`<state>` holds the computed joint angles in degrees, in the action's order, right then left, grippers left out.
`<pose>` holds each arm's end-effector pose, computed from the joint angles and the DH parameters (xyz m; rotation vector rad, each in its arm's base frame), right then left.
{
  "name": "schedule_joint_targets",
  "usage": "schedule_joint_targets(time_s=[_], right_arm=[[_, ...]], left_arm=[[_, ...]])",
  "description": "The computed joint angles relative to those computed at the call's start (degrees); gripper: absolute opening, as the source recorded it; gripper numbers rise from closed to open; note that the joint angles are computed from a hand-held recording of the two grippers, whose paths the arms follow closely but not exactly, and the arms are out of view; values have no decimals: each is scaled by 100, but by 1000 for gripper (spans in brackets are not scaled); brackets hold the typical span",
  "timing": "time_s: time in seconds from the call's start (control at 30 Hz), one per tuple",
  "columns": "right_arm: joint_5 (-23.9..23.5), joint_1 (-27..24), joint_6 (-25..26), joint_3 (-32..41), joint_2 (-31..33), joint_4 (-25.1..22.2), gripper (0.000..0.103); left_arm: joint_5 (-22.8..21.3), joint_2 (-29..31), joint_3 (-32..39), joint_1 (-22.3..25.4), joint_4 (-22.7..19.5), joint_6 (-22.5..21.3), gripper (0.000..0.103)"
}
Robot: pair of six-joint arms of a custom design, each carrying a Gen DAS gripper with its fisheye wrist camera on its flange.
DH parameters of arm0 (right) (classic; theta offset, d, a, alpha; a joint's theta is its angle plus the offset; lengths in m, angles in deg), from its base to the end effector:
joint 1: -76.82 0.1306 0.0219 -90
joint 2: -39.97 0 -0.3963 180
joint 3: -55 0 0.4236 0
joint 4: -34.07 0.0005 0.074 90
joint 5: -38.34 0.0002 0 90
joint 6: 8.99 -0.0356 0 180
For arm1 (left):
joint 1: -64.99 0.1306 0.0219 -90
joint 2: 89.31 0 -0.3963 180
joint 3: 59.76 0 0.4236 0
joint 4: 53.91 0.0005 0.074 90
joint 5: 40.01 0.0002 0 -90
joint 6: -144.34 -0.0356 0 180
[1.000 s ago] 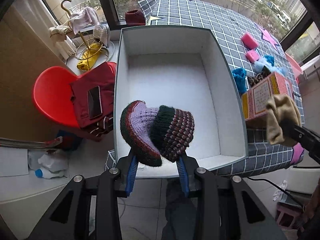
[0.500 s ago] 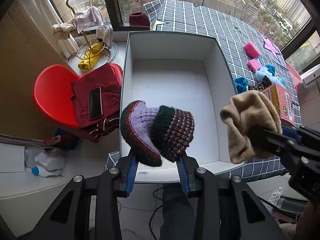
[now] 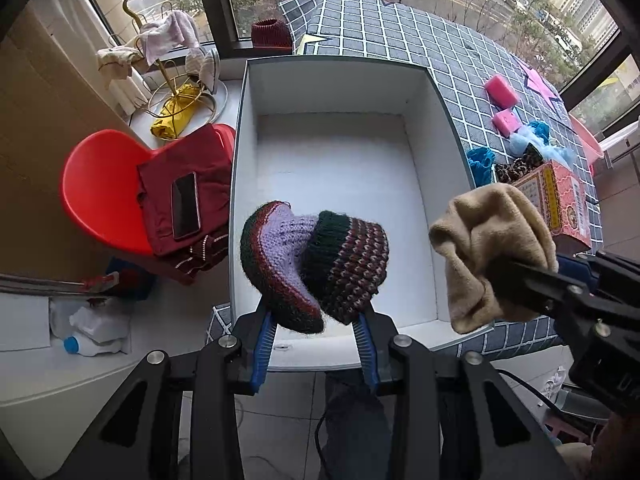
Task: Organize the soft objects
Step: 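Lower the hat and sock into the white box and open both tools, then move both tools back over the table toward the remaining items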
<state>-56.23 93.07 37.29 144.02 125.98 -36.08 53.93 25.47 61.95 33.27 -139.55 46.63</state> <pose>0.4407 0.1309 0.4472 0.6453 2.7356 0.3811 0.5341 -0.3336 0.4341 1.0076 2.7821 -0.1604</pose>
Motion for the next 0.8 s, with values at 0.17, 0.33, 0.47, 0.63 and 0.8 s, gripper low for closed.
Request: schedule_joint_targets(time_s=[0.17, 0.33, 0.47, 0.63, 0.8], right_arm=[[-85, -18, 51, -9, 14, 28, 28], [-13, -26, 52, 2, 13, 6, 70], [381, 34, 109, 105, 16, -116, 98], [730, 67, 175, 168, -63, -164, 98], [1159, 36, 114, 220, -273, -247, 98]], left_arm=[[-57, 2, 4, -28, 30, -10, 56], [-108, -34, -30, -57, 145, -9, 82], [-174, 5, 28, -60, 173, 59, 86], [19, 123, 222, -15, 74, 250, 88], [569, 398, 769, 3, -288, 290, 89]])
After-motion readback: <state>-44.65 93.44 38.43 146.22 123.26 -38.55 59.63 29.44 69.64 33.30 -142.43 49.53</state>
